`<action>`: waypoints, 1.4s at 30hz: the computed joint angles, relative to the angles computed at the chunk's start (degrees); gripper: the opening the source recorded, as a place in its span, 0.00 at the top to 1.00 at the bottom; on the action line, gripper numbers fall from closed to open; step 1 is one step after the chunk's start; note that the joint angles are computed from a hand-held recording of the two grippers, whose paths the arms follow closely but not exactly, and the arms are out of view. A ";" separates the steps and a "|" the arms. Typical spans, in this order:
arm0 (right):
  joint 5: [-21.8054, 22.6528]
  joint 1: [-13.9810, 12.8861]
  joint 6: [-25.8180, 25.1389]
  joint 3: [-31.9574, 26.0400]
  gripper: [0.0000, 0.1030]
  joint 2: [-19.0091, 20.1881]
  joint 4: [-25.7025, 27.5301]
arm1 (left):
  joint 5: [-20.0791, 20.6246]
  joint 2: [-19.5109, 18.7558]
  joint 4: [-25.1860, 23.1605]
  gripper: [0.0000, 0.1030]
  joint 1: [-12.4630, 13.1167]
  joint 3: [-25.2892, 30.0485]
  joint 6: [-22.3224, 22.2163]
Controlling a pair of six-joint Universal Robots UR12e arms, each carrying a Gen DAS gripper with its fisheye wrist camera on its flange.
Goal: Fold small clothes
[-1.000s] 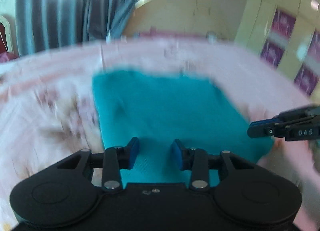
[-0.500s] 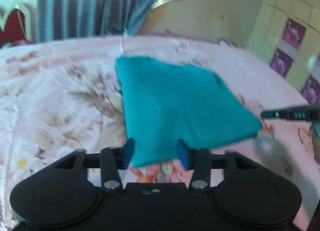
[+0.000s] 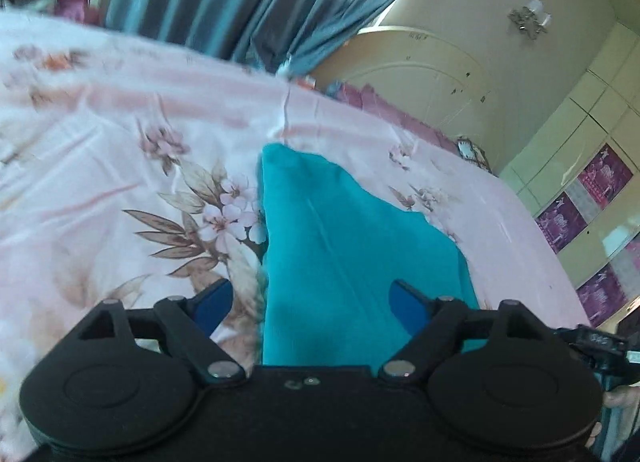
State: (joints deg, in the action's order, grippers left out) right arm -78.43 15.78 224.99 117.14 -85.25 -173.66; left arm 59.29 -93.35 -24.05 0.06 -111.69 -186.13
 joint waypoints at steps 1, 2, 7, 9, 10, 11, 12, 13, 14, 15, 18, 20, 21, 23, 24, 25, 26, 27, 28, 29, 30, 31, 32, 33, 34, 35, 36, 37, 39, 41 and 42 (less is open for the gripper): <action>2.08 -1.00 0.95 0.01 0.43 0.42 -0.76 | 0.20 -0.57 -1.29 0.19 -0.18 0.65 -0.54; 4.02 -2.01 1.51 -0.09 0.43 0.83 -0.53 | -0.70 -1.07 -2.48 0.19 -0.05 1.12 -0.87; 12.18 -5.52 3.36 0.75 0.43 2.46 -1.59 | -5.62 -3.20 -8.88 0.20 0.44 2.56 0.42; 15.43 -6.38 3.63 0.90 0.43 3.46 -3.30 | -6.80 -4.11 -10.15 0.21 0.43 2.99 0.92; 16.17 -6.48 3.80 0.68 0.43 3.88 -3.64 | -6.63 -4.28 -9.43 0.25 0.28 2.99 0.88; 16.94 -6.49 3.51 0.05 0.43 4.55 -3.68 | -6.34 -4.56 -9.55 0.27 0.07 3.34 1.08; 17.57 -6.45 2.94 -0.55 0.43 5.10 -3.63 | -5.37 -4.73 -10.08 0.32 -0.29 3.84 1.40; 18.03 -6.30 2.35 -1.23 0.43 5.80 -3.65 | -4.03 -4.87 -10.83 0.34 -0.80 4.50 2.27; 18.74 -6.23 1.78 -1.89 0.43 6.37 -3.47 | -2.95 -4.95 -12.04 0.34 -1.33 5.16 3.75; 19.10 -6.17 1.15 -2.41 0.43 6.65 -2.98 | -1.81 -4.84 -13.09 0.36 -1.79 5.60 5.14; 19.61 -6.01 -3.90 -3.40 0.44 6.21 0.85 | 1.25 -4.82 -16.05 0.48 -3.17 7.08 9.15; 19.54 -6.38 -6.04 -2.90 0.53 5.43 2.62 | 2.88 -4.67 -16.66 0.48 -3.57 7.47 9.82; 19.69 -6.55 -5.44 -2.67 0.56 5.68 2.05 | 3.79 -4.63 -16.52 0.45 -3.87 7.49 9.68; 20.29 -6.72 -2.12 -2.44 0.60 6.50 -0.57 | 5.50 -4.84 -15.46 0.41 -4.58 7.36 9.41; 19.61 -6.35 -2.31 -2.96 0.60 6.84 -0.62 | 6.43 -5.02 -14.64 0.41 -5.06 7.34 9.13; 18.54 -5.83 -3.51 -3.75 0.60 7.06 0.28 | 7.71 -5.08 -14.01 0.41 -5.64 7.36 9.06; 16.57 -5.02 -5.59 -4.80 0.63 7.13 2.10 | 8.92 -5.10 -13.59 0.43 -6.12 7.42 9.37; 14.23 -4.20 -8.19 -5.80 0.69 6.94 4.76 | 10.21 -5.12 -13.07 0.50 -6.69 7.46 9.93; 12.11 -3.45 -10.45 -6.68 0.80 6.91 6.74 | 11.07 -5.13 -12.80 0.59 -7.05 7.65 10.36; 10.98 -2.99 -11.57 -7.13 0.83 6.93 7.41 | 12.13 -5.20 -12.33 0.63 -7.46 7.85 10.98; 9.55 -2.47 -12.51 -7.53 0.83 6.82 8.13 | 13.07 -5.10 -11.93 0.67 -7.80 7.92 11.62; 8.23 -2.01 -13.08 -7.81 0.85 6.69 8.56 | 13.86 -4.93 -11.68 0.70 -8.06 7.95 12.01; 6.83 -1.50 -13.55 -7.95 0.86 6.45 8.48 | 14.45 -4.70 -11.47 0.71 -8.26 7.90 12.45; 5.78 -1.09 -14.01 -8.02 0.87 6.26 8.23 | 15.07 -4.51 -10.99 0.71 -8.52 7.84 13.16; 4.89 -0.73 -14.36 -8.12 0.87 6.09 8.08 | 15.34 -4.36 -10.53 0.72 -8.64 7.74 13.81; 3.90 -0.31 -14.61 -8.22 0.87 5.74 7.89 | 15.19 -4.04 -10.25 0.73 -8.60 7.56 14.38; 2.94 0.06 -14.79 -8.47 0.87 5.60 7.87 | 14.75 -3.72 -9.99 0.73 -8.45 7.40 14.98; 1.63 0.60 -15.12 -8.89 0.87 5.43 8.04 | 14.11 -3.44 -9.71 0.74 -8.24 7.25 15.58; -1.25 1.93 -16.49 -10.20 0.87 5.38 8.43 | 12.89 -2.84 -9.51 0.74 -7.75 7.05 16.85; -3.23 3.32 -17.50 -11.49 0.87 5.46 8.64 | 12.59 -2.22 -9.04 0.74 -7.32 6.83 18.38; -3.99 4.08 -17.56 -12.21 0.87 5.63 8.58 | 12.07 -1.68 -8.99 0.74 -6.71 6.57 19.26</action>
State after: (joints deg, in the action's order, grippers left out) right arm -82.42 19.86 207.43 104.93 -79.61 -165.09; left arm 71.36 -95.03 -33.05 -6.66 -105.12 -166.87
